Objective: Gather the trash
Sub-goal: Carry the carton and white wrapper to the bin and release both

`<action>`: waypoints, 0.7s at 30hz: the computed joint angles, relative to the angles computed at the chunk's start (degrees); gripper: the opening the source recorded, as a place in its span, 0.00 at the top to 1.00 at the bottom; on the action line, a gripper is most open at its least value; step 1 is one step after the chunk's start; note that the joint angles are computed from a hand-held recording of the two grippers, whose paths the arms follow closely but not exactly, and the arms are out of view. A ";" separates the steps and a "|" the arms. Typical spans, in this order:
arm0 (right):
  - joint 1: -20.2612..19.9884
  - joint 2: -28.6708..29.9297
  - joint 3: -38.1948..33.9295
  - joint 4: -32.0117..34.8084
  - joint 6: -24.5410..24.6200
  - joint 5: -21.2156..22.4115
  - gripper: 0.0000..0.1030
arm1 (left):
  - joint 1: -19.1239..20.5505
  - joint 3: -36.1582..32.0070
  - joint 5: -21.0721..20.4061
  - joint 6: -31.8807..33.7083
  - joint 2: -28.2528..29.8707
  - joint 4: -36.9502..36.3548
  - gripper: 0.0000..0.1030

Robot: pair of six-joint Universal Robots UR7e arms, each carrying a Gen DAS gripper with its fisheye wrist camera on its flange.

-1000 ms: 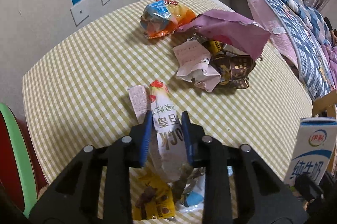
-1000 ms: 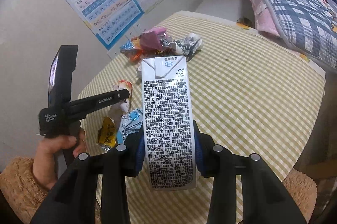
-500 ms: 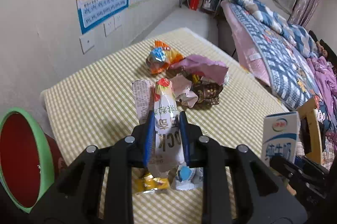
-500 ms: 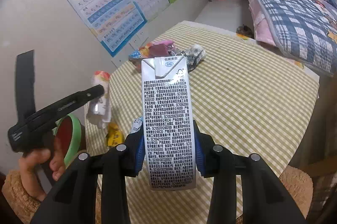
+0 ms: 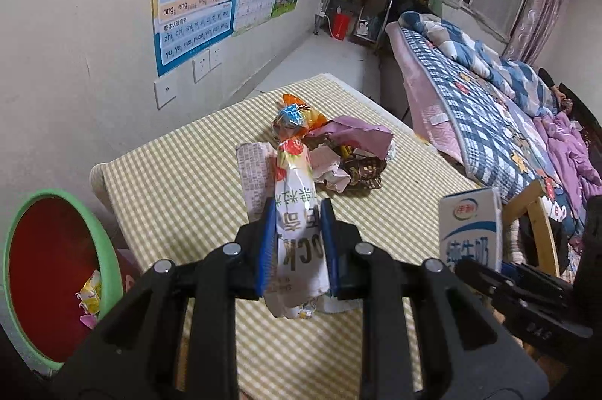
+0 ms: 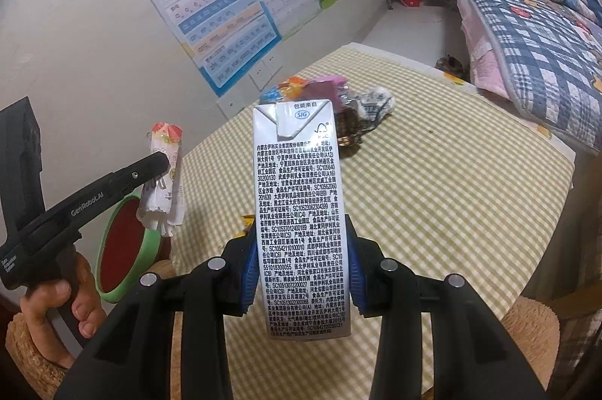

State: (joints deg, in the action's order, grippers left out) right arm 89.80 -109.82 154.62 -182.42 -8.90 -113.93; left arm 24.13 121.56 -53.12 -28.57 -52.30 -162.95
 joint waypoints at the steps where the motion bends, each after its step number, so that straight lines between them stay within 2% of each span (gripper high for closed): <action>1: 1.10 1.05 -0.15 -0.39 0.22 -0.69 0.63 | -0.20 0.47 0.18 0.14 -0.40 -0.25 0.78; 6: 2.80 5.98 -0.99 -1.12 0.89 -1.52 0.63 | -0.62 2.61 2.53 1.32 -2.25 -0.64 0.78; 14: 6.71 13.90 -2.91 -2.06 1.49 -3.65 0.63 | 0.51 6.20 5.05 -0.68 -7.01 1.45 0.78; 21: 8.36 19.75 -5.64 -1.31 1.46 -2.68 0.63 | 2.39 9.24 7.44 -3.57 -11.93 4.46 0.78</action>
State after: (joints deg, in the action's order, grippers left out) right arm 98.16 -90.07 148.98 -183.73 -7.44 -116.60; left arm 26.52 130.81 -45.68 -32.13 -64.23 -158.48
